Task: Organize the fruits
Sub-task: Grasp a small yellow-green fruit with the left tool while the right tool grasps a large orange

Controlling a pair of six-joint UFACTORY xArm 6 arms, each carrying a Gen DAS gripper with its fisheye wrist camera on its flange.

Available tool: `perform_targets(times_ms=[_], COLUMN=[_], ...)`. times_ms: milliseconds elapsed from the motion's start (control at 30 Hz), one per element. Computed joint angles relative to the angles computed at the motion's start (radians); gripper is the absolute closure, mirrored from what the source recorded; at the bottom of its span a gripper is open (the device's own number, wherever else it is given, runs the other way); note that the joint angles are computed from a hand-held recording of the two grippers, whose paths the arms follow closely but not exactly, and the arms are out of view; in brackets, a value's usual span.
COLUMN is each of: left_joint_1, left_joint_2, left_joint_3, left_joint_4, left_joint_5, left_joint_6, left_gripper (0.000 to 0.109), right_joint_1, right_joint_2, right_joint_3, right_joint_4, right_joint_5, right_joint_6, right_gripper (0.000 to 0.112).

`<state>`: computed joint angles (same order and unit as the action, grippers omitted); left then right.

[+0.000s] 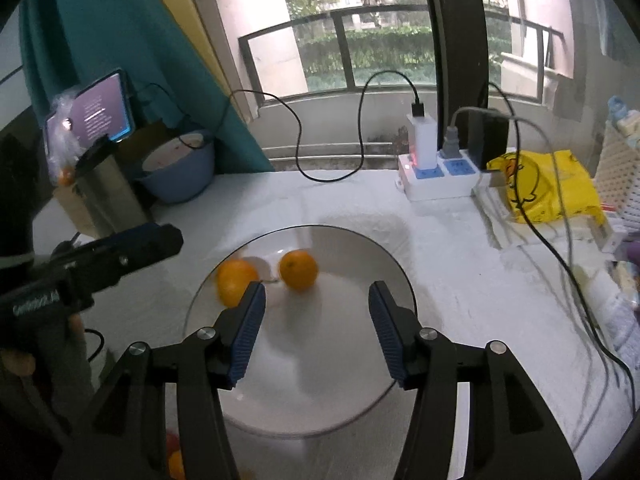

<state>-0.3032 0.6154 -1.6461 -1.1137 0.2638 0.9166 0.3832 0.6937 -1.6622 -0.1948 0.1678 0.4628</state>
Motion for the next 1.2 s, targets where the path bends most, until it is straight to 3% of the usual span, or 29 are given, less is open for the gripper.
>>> perform_targets(times_ms=[367,833,967,1200], left_joint_1=[-0.048,-0.053,-0.057,-0.063], left_joint_2=[-0.226,-0.324,-0.343,-0.366], left_joint_3=[0.282,0.469,0.506,0.570], left_joint_4=[-0.346,-0.534,-0.591,-0.567], left_joint_5=[-0.117,-0.129,-0.144,-0.142], left_joint_6=[0.356,0.504,0.556,0.549], left_gripper=[0.042,0.042,0.042,0.042], right_joint_1=[0.044,0.113,0.138,0.159], right_joint_2=[-0.184,-0.286,-0.293,-0.278], right_joint_3=[0.259,0.420,0.441,0.450], right_joint_4=[-0.157,-0.242,-0.182,-0.133], right_joint_5=[-0.067,-0.083,-0.073,-0.052], right_joint_6=[0.166,0.271,0.214,0.183], right_gripper=[0.056,0.056,0.056,0.056])
